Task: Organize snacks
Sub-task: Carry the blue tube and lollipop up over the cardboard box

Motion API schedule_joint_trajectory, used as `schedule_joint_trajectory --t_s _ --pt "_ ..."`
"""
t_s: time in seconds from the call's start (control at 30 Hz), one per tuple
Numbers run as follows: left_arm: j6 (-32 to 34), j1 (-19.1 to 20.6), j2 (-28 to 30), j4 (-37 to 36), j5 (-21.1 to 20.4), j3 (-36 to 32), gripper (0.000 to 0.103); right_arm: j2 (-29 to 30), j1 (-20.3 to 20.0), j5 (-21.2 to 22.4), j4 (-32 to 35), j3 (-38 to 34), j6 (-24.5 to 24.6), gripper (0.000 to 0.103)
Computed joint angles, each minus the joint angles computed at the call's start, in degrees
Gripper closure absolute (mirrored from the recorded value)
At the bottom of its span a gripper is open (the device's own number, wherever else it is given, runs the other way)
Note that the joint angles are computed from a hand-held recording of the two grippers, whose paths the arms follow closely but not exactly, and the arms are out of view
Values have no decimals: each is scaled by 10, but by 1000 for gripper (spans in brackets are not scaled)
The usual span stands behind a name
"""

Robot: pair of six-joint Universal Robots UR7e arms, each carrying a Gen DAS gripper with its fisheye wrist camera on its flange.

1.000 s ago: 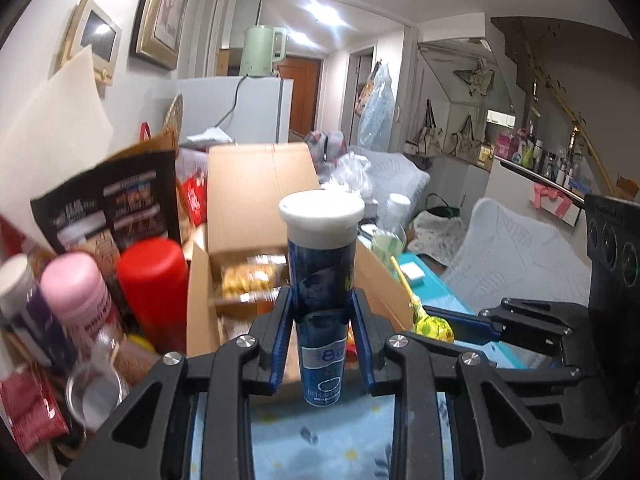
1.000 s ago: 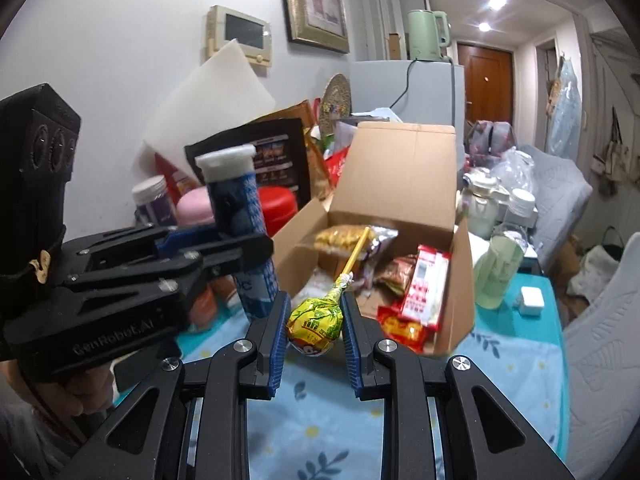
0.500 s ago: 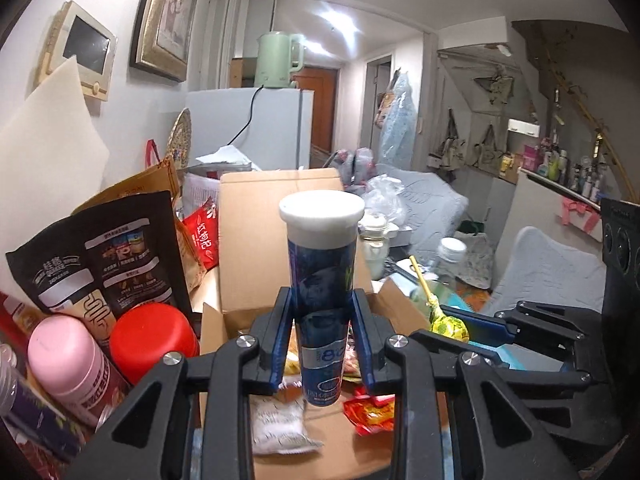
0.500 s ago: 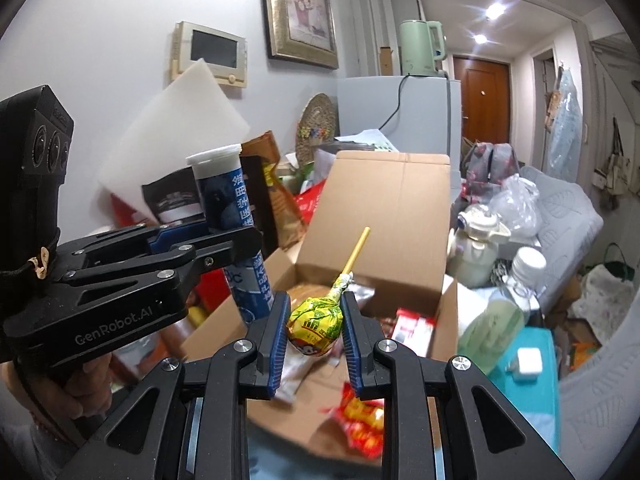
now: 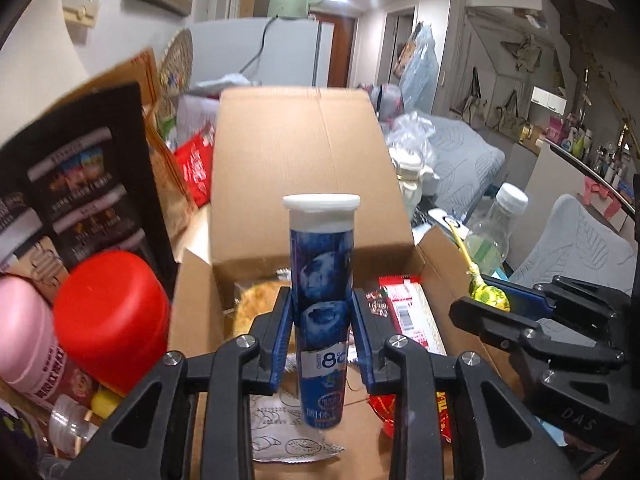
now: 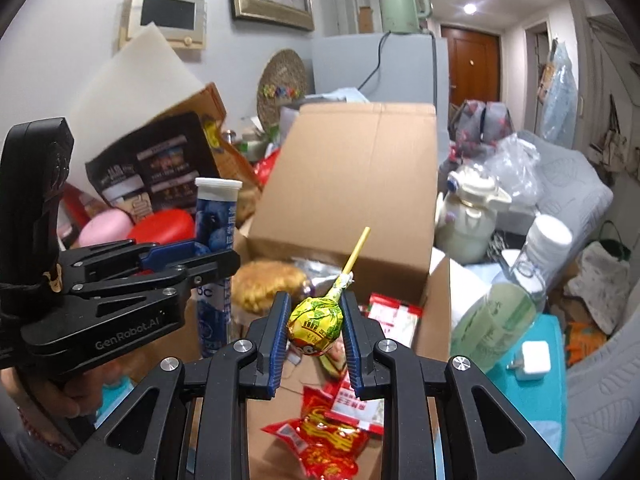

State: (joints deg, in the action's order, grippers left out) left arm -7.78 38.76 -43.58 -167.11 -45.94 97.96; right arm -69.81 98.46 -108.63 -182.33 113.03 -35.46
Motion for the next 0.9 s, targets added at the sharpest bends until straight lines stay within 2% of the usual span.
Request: schedule_joint_trajectory --t_s 0.13,0.27,0.7,0.9 --pt "-14 5 8 31 2 -10 75 10 -2 -16 10 -6 3 78" --pt "-32 20 10 73 -29 -25 75 23 -5 -34 29 -18 13 78" --pt "-36 25 20 112 -23 -35 75 69 -8 -87 49 -39 4 78" --pt "-40 26 23 125 -21 -40 75 74 -13 -96 62 -47 15 77"
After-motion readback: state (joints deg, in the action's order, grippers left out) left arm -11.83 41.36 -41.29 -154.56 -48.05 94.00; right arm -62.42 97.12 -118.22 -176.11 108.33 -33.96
